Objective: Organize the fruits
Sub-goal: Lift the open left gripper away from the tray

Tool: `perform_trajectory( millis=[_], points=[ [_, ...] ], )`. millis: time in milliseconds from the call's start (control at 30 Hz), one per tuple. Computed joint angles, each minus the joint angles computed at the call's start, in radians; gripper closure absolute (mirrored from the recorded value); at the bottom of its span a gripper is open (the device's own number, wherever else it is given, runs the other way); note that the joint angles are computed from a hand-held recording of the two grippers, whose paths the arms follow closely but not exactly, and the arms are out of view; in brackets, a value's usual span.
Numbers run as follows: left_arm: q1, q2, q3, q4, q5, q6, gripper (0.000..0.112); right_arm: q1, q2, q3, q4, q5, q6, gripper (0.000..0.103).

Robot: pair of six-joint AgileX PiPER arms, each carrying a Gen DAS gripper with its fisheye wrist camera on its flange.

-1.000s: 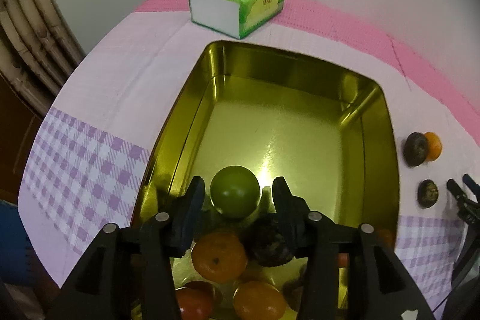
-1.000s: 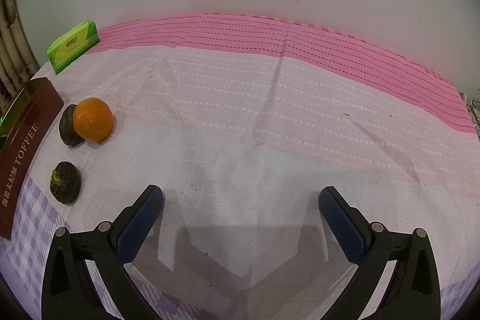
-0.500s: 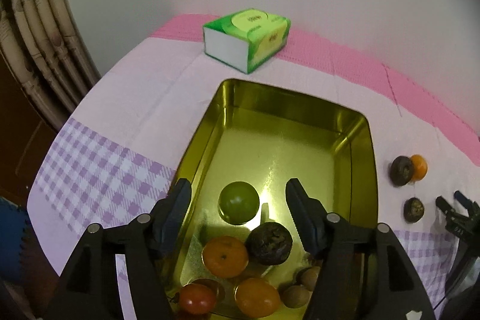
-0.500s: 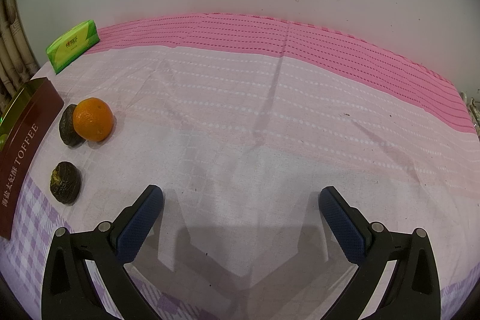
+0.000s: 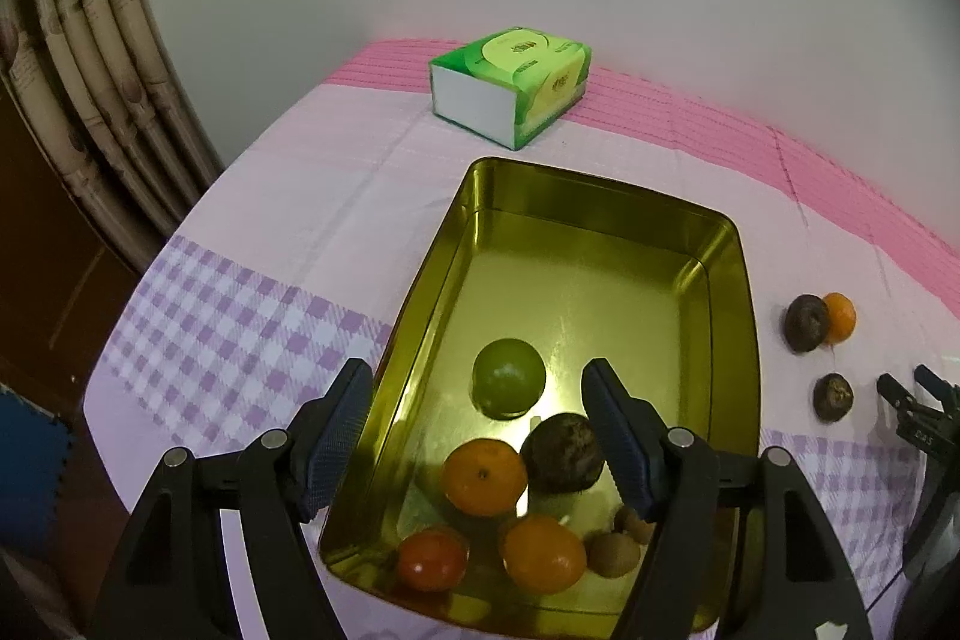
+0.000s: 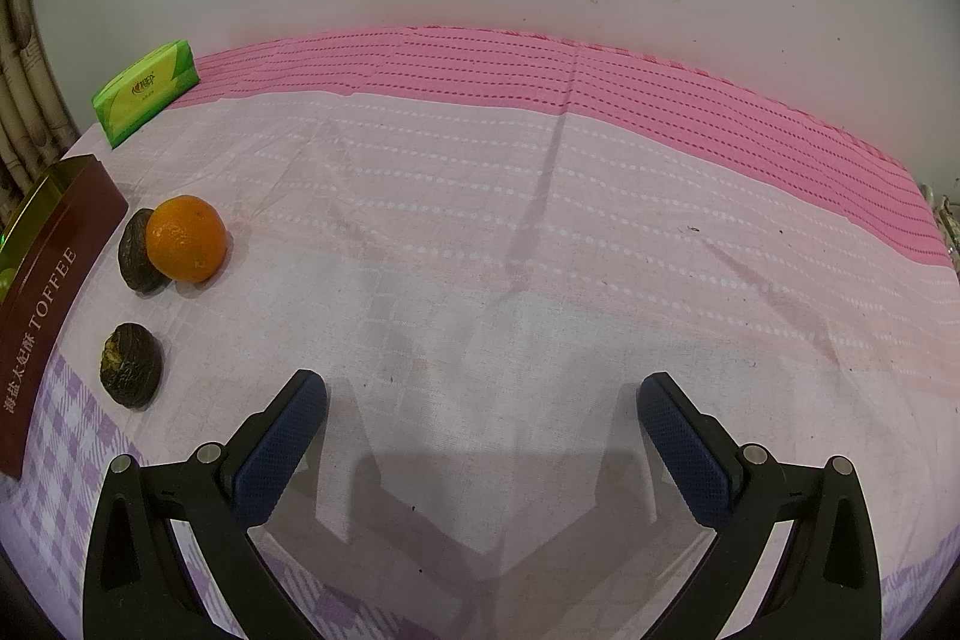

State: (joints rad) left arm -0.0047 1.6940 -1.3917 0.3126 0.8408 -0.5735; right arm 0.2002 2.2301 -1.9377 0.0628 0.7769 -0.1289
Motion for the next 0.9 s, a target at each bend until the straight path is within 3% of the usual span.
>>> perform_trajectory(
  millis=[733,900],
  points=[
    [0.057,-0.161,0.149,-0.047,-0.022,0.057,0.029,0.000,-0.003,0.001,0.000,0.004,0.002,0.000],
    [0.066,-0.195,0.190,-0.020,-0.028,0.039,0.029,0.015,0.038,-0.096,-0.039,0.101,0.067,0.000]
  ],
)
